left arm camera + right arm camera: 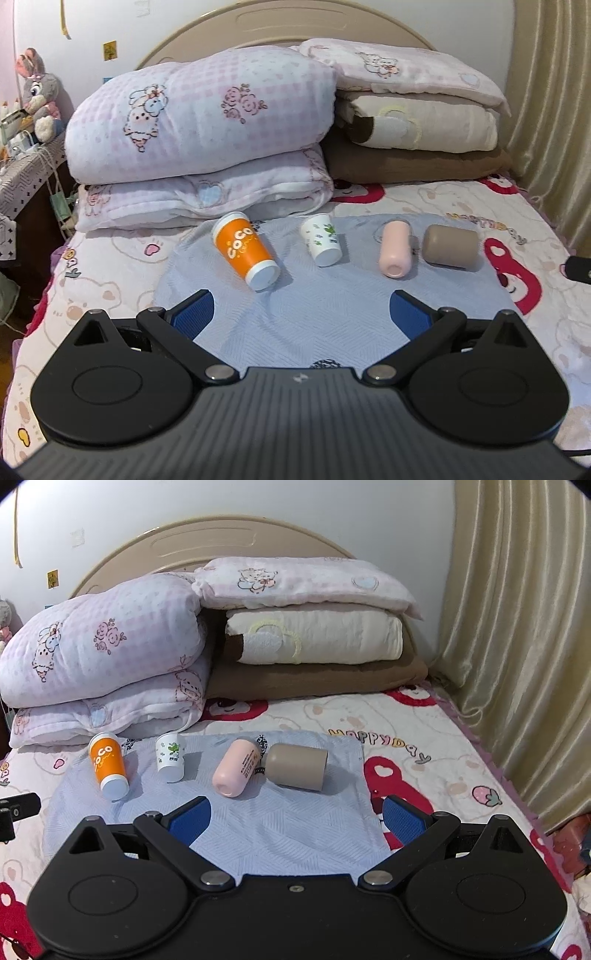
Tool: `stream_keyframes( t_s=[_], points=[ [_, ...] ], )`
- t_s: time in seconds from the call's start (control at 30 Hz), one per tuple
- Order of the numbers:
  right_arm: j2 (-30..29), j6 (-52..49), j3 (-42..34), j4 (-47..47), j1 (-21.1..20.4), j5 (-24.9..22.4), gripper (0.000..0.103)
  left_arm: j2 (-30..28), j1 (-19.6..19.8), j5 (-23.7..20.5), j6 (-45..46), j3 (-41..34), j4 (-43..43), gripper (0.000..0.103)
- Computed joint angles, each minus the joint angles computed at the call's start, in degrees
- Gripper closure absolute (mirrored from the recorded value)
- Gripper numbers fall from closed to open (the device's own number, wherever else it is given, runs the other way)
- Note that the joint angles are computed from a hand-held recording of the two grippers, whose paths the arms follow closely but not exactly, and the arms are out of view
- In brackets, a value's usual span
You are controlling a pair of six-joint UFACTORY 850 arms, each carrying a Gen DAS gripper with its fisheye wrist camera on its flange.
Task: Flip cup upright
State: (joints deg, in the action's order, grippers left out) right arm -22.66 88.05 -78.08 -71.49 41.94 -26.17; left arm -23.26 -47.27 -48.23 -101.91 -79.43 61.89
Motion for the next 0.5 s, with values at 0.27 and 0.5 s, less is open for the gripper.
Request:
stream_keyframes(
  t_s=[0.27,0.5],
  points=[
    [0.3,-0.1,0.3,-0.1,0.0,0.4,0.002,-0.1,-0.1,0.9,-0.1,0.1,-0.6,0.0],
    [0.0,-0.5,0.2,0.6,-0.1,0.4,0.002,-0.1,0.4,1.0,0.4,0.4,-1.3,0.0]
  ],
)
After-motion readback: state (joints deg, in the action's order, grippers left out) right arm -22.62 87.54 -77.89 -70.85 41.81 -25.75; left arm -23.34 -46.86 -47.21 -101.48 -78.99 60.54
